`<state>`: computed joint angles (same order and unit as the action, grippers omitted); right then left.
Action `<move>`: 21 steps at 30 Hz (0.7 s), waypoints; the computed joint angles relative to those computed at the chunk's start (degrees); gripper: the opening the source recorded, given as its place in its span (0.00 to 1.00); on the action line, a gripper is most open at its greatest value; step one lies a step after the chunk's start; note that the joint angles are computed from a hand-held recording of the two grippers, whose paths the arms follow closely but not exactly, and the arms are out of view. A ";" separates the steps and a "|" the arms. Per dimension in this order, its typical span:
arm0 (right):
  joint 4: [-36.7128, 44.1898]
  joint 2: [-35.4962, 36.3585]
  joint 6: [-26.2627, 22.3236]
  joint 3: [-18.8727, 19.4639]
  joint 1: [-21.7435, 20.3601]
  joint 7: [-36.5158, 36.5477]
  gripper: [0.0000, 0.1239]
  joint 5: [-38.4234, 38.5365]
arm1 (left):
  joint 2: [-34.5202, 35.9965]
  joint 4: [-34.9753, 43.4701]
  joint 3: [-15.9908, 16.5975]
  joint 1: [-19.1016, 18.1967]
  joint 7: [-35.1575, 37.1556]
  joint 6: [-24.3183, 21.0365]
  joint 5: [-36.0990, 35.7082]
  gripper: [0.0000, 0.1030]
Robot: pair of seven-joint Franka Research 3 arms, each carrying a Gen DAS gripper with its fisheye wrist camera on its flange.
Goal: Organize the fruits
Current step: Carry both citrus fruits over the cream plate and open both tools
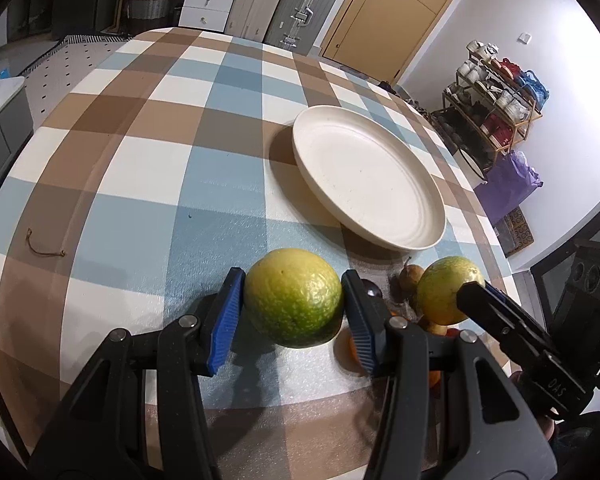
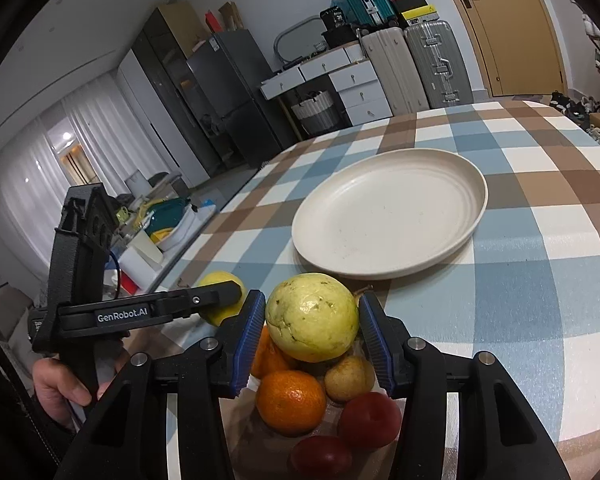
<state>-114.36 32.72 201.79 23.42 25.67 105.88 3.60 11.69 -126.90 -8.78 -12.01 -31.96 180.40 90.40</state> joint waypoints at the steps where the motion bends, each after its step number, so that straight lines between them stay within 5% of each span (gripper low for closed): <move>1: 0.04 0.22 0.35 0.52 -0.62 0.20 0.40 -0.51 | 0.03 0.05 -0.04 0.01 0.77 -0.05 -0.63 0.45; 12: 1.34 0.65 2.96 1.93 -4.21 4.18 0.40 -4.72 | 0.94 2.07 1.70 -2.15 13.94 0.21 -12.06 0.45; 15: 1.78 -0.07 3.90 -0.88 -2.01 3.43 0.40 -3.28 | 1.93 3.33 1.30 -2.30 22.19 -0.02 -19.08 0.45; 21: 4.91 1.84 3.04 0.27 -5.13 5.74 0.40 -5.41 | 5.47 8.29 -0.90 -0.85 36.99 0.18 -30.94 0.45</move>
<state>-109.45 34.56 204.82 23.69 20.53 111.61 -1.81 17.16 -118.61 -9.67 -12.87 5.03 180.58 59.45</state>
